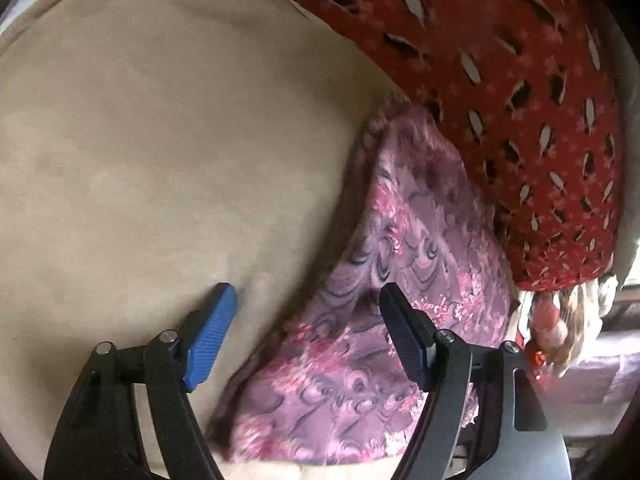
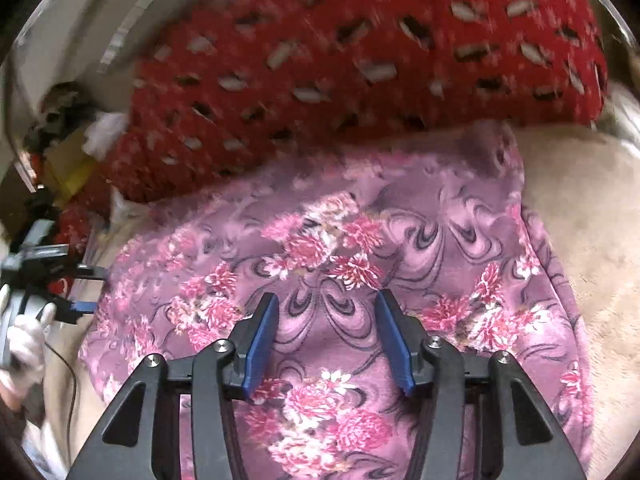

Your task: Fold small clothes

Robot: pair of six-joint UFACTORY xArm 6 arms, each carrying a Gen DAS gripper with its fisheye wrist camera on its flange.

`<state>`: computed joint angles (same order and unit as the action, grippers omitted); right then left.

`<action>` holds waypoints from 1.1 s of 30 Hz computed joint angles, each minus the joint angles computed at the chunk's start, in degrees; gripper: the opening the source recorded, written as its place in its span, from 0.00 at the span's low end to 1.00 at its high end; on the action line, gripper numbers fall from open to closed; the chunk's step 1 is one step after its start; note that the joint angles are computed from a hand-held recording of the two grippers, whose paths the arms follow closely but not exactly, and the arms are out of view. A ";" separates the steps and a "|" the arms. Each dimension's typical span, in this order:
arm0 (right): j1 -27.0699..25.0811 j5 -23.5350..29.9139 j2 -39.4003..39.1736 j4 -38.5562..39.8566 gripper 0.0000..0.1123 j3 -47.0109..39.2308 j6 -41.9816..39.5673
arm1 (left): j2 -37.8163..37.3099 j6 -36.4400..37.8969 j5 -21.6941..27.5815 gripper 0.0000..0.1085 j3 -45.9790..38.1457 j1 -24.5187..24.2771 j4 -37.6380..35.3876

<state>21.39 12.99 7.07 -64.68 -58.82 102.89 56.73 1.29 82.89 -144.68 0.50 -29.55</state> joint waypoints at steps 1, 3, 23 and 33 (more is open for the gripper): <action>-0.48 -0.89 -0.03 -3.60 0.48 0.05 3.79 | -2.49 1.72 -2.51 0.78 4.27 -0.59 0.18; -0.65 -1.83 -0.57 -4.29 0.48 0.63 5.05 | -3.84 3.83 -3.94 0.78 6.37 -1.94 0.24; -2.40 -6.19 -1.78 -11.24 0.48 1.97 13.97 | -15.08 7.54 -5.96 0.13 15.16 -5.32 4.95; -1.45 -2.88 -9.83 5.99 0.49 9.39 -3.89 | -17.56 5.09 -3.59 0.07 13.54 -6.71 -0.70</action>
<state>19.94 10.12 -2.75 -58.69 -49.44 99.00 39.17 6.38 79.30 -131.14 -6.22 -30.24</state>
